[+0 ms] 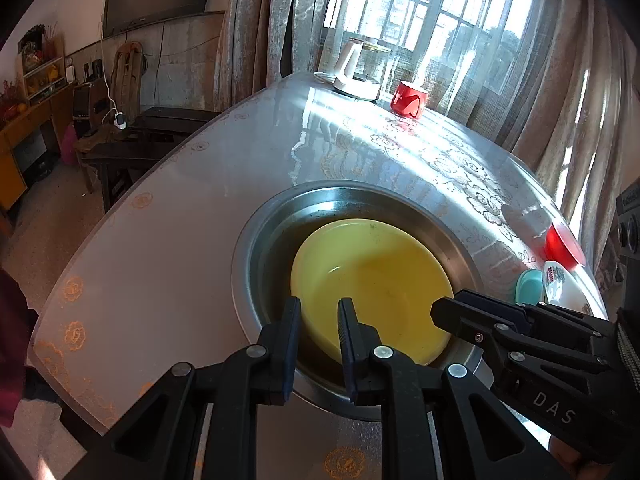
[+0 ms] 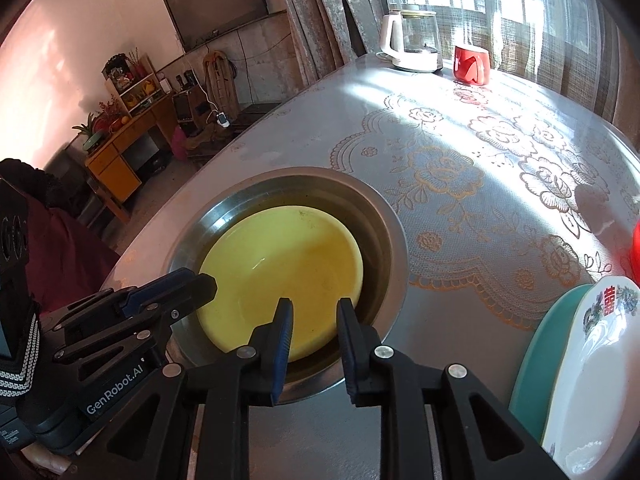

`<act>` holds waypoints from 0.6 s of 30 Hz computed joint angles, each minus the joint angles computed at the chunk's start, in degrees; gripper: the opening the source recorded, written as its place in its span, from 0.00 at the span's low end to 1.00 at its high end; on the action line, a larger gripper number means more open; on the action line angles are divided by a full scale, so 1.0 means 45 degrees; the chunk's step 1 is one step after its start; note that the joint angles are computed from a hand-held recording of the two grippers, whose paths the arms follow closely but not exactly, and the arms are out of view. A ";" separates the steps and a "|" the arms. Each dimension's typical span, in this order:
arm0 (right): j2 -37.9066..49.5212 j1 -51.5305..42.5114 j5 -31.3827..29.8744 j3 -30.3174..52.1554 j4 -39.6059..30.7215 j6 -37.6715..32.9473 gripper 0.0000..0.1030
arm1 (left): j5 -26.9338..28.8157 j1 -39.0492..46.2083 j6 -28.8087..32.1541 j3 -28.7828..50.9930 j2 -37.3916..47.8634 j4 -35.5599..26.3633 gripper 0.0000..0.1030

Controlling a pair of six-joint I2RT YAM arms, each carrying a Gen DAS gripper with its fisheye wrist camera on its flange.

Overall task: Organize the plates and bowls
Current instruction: 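Carry the yellow bowl with the left tool and lower it into the steel basin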

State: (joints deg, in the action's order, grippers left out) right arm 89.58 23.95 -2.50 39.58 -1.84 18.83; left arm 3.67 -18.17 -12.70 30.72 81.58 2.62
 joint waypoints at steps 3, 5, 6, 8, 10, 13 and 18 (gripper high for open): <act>0.0072 -0.0089 -0.0102 -0.0060 0.0271 0.0044 0.21 | -0.0005 0.0023 -0.0068 -0.0028 -0.0064 -0.0039 0.19; 0.0133 -0.0060 -0.0035 -0.0050 0.0349 -0.0035 0.21 | -0.0098 -0.0003 -0.0112 -0.0039 -0.0147 -0.0096 0.19; 0.0149 -0.0039 -0.0003 -0.0020 0.0319 -0.0069 0.22 | -0.0134 -0.0006 -0.0140 -0.0056 -0.0211 -0.0113 0.19; 0.0311 -0.0117 -0.0103 0.0111 0.0326 -0.0123 0.22 | -0.0247 -0.0038 -0.0216 -0.0110 -0.0360 -0.0109 0.19; 0.0318 -0.0052 -0.0072 0.0125 0.0326 -0.0082 0.22 | -0.0387 -0.0083 -0.0247 -0.0178 -0.0510 -0.0101 0.19; 0.0269 -0.0220 -0.0452 0.0049 0.0456 0.0241 0.22 | -0.0614 -0.0128 -0.0369 -0.0281 -0.0677 0.0006 0.19; 0.0084 -0.0450 -0.0791 -0.0275 0.0910 0.0719 0.22 | -0.0856 -0.0389 -0.0344 -0.0320 -0.0804 0.0042 0.19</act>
State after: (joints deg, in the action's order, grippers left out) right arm 89.96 21.93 -6.05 38.34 2.26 22.07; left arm -0.19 -19.92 -14.25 29.28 77.96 2.81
